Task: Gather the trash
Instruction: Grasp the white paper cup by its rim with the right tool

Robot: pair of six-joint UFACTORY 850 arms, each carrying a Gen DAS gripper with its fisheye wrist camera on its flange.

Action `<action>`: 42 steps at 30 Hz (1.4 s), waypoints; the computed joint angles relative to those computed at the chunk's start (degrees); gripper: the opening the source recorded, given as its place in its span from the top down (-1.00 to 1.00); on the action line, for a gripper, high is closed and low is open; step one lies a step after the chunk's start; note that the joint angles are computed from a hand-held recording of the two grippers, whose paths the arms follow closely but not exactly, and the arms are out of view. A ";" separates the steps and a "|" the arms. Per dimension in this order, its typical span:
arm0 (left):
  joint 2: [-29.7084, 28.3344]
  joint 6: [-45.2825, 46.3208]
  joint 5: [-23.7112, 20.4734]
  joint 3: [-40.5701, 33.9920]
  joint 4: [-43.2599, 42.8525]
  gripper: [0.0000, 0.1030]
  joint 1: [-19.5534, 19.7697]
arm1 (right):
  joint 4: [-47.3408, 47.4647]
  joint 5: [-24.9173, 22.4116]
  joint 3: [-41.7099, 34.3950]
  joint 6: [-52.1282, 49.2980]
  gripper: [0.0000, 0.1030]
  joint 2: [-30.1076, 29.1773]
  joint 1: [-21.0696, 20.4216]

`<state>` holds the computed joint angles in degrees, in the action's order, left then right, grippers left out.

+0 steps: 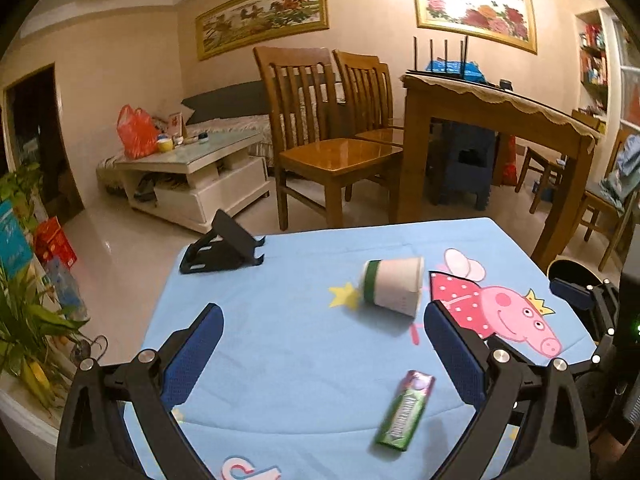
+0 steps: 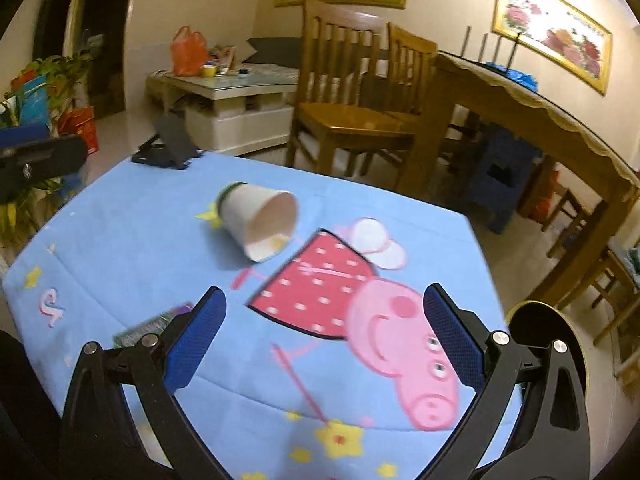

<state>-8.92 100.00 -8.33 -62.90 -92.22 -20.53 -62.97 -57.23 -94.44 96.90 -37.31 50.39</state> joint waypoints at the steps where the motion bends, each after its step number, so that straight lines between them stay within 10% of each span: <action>1: -0.39 -1.48 -0.52 -0.22 1.18 -0.89 0.60 | 0.27 0.95 -0.55 -0.35 -0.89 -0.33 -0.16; 10: -5.38 -11.96 -0.90 -2.94 8.64 -0.89 4.81 | 8.61 14.19 -9.33 -4.80 -0.89 -4.81 -5.89; 13: -6.60 -6.62 3.40 -3.36 3.03 -0.89 5.10 | 15.02 12.28 -17.79 -7.75 -0.89 -9.95 -7.68; 23: -8.11 -26.70 1.30 -5.21 22.24 -0.89 6.84 | 23.93 -2.60 -43.76 -14.25 -0.87 -25.72 -9.72; 28: -8.64 -29.91 -0.79 -5.83 24.88 -0.89 7.09 | 22.26 13.94 -26.33 -5.49 -0.75 -15.76 -10.77; 32: -8.74 -33.50 -0.61 -5.78 29.10 -0.89 6.54 | 32.55 30.64 -18.54 -11.72 0.74 -12.35 -13.09; 37: -7.90 -24.65 0.45 -4.49 22.73 -0.89 5.67 | 33.45 38.14 -10.73 -12.37 0.91 -7.88 -12.98; 42: -7.18 -14.14 -10.34 -3.49 17.67 -0.89 5.69 | 11.20 42.75 3.74 11.25 0.91 2.05 -11.75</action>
